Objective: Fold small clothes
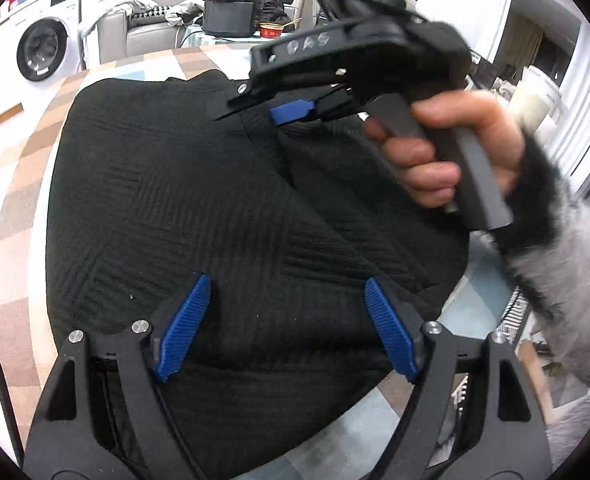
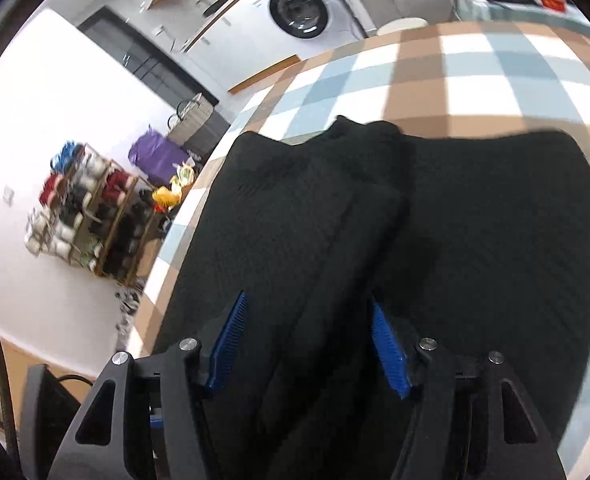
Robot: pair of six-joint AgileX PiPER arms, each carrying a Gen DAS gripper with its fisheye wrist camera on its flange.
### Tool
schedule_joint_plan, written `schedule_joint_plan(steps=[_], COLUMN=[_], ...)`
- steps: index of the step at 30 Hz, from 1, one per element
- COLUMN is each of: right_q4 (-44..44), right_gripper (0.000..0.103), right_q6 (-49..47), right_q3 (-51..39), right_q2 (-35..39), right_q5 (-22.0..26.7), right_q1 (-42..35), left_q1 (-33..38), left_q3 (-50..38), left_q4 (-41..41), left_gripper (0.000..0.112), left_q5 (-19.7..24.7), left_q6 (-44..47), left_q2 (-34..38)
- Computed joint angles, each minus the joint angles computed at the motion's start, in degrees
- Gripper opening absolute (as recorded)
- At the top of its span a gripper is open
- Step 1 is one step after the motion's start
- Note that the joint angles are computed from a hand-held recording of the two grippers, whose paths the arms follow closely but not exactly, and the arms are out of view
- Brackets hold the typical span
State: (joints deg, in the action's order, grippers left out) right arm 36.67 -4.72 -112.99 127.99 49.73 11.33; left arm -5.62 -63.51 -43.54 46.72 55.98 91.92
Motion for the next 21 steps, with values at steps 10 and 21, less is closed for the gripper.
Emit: schedule_joint_plan(steps=[10,21], right_q4=[-18.1,-27.2], right_gripper=[0.011,0.012], right_q6=[5.4,11.2], right_q3=[1.1,9.4], right_q2=[-4.4,-16.5], right_q5=[-5.3,-3.3], right_q1=[6.6,3.0], left_q1=[1.7,0.5], left_q3=[0.2,0.1], left_q4=[-3.3,-3.2], left_gripper=[0.077,0.077], left_q5=[3.2,5.5], left_q6=[1.0,0.8], left_q2=[-1.1,-4.6])
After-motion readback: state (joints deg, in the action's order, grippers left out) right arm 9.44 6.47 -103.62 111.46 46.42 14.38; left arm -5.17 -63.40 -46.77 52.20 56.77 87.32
